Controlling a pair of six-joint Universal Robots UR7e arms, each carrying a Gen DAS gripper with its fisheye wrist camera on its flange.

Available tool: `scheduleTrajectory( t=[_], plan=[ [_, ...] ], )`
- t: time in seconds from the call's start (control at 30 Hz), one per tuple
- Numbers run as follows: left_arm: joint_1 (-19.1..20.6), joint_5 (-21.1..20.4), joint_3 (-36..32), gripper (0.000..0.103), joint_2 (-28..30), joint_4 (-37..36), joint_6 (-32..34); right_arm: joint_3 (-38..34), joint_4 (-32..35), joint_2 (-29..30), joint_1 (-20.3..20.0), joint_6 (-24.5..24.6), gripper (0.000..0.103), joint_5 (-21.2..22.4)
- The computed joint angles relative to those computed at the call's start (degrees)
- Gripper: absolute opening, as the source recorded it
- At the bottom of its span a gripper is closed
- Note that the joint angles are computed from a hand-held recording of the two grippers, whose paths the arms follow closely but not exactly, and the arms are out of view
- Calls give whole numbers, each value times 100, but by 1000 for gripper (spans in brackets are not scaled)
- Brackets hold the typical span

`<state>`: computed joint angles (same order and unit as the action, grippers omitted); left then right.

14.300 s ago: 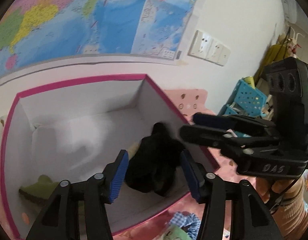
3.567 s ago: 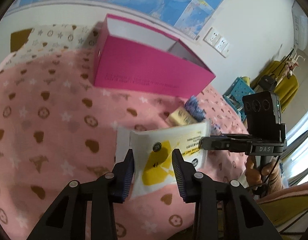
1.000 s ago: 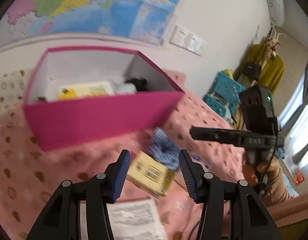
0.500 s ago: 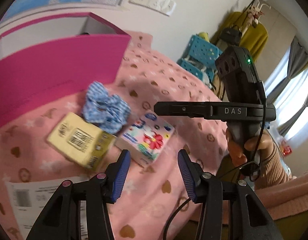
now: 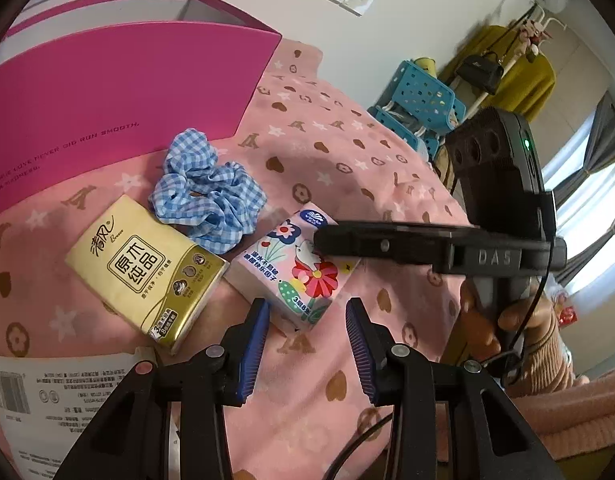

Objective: Organize soft objects
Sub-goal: 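Grasp the pink floral tissue pack with the right gripper, then lift the floral tissue pack and carry it over the magenta box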

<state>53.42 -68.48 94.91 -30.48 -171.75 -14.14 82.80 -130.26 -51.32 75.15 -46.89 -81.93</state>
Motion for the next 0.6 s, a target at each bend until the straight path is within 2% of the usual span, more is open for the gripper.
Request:
scheduleTrajectory(
  t=[0.27,0.6],
  plan=[
    [-46,-6,-5,39,-18,-18,38,195,-100,-115,-3,-145,41,-23],
    [-188,113,122,39,-146,-389,314,425,-282,-379,53,-299,41,208]
  ],
)
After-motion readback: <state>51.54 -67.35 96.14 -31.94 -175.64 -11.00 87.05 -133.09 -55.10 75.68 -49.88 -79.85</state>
